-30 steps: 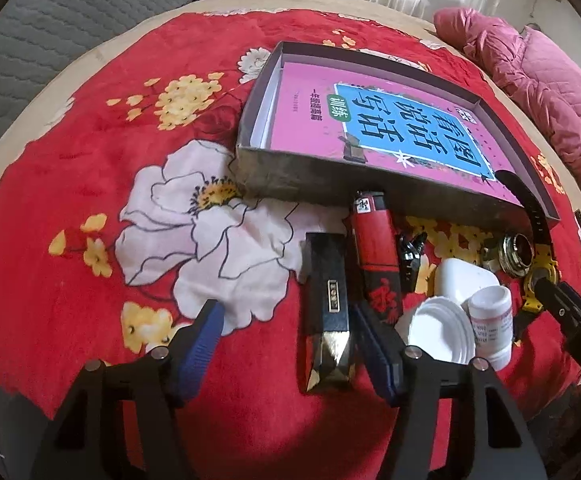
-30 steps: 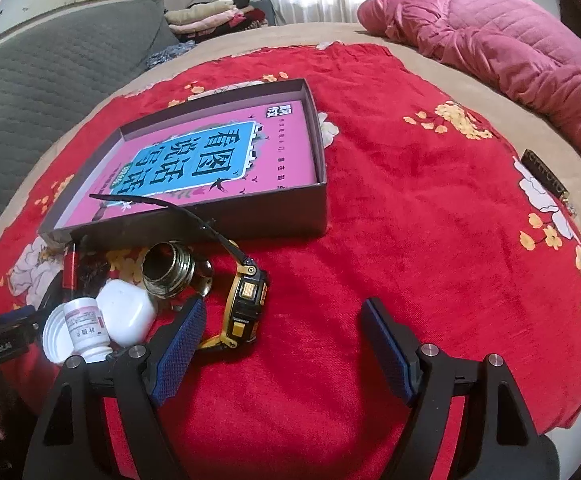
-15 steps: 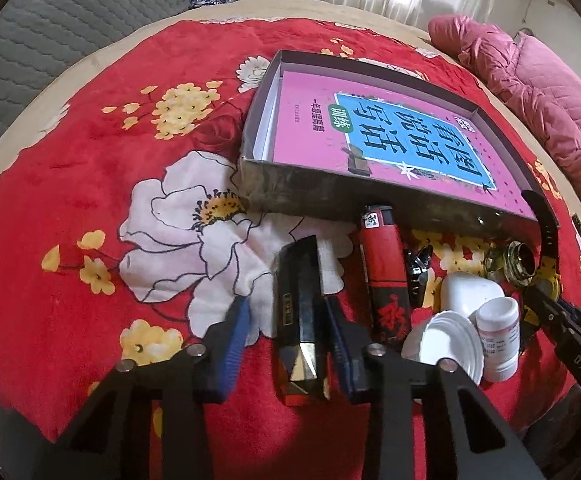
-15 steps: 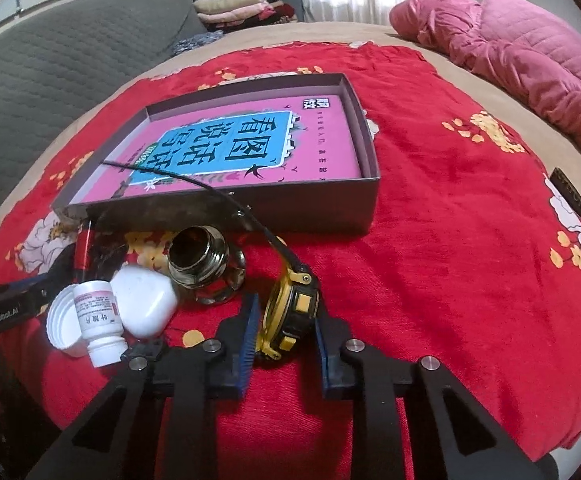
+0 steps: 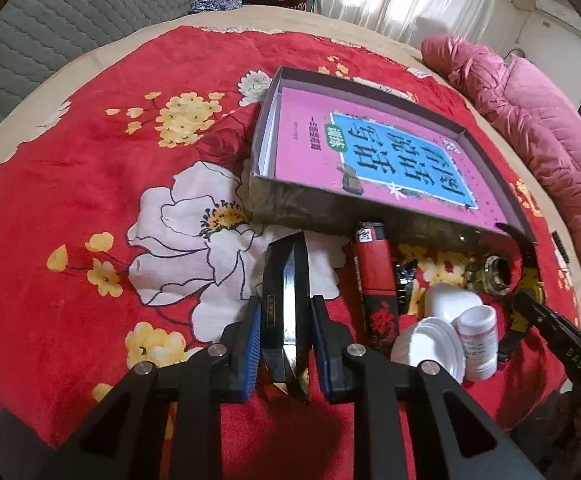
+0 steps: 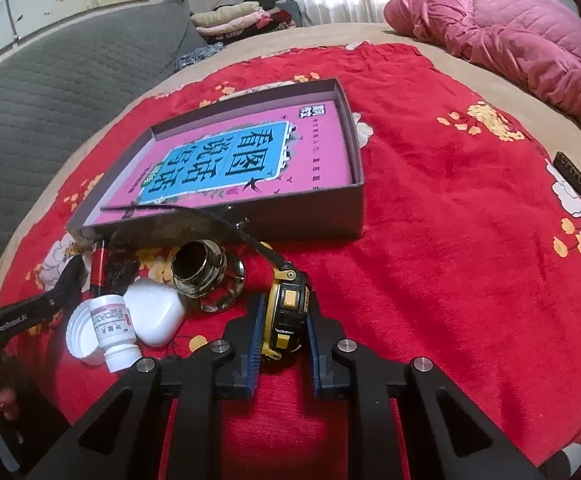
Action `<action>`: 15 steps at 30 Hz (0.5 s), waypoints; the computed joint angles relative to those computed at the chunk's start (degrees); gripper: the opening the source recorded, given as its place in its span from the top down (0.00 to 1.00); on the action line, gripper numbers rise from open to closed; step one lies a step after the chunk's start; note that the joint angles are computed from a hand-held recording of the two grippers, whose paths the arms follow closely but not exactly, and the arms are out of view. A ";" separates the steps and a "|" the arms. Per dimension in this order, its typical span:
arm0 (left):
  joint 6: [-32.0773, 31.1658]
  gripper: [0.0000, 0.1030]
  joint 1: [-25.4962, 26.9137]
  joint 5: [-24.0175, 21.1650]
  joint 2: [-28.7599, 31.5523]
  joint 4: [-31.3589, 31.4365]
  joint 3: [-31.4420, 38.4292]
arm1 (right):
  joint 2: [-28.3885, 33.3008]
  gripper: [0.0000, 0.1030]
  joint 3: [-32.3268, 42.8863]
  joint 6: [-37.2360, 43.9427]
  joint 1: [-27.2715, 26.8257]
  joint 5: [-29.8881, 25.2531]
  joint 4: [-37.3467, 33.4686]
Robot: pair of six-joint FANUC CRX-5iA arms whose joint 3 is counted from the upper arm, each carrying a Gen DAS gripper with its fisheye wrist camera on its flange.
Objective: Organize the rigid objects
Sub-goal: 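Close left gripper on the black-gold case while right gripper closes on the watch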
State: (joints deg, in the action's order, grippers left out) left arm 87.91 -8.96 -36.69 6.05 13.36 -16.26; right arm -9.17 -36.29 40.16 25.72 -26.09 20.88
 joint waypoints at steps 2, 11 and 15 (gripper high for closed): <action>-1.81 0.77 0.49 1.01 -0.89 3.19 -1.51 | -0.34 0.83 -0.31 -0.44 -0.10 0.44 0.33; -3.51 0.77 0.17 3.59 -2.77 5.32 -3.21 | -2.20 0.84 -1.48 -1.41 -0.98 2.64 0.58; -3.78 0.77 0.14 5.13 -3.81 5.57 -4.14 | -3.61 0.84 -2.53 -2.33 -1.53 4.36 1.28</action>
State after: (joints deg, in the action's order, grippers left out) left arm 84.13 -8.83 -31.56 2.25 18.93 -20.40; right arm -12.78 -38.82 37.83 24.19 -21.73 22.17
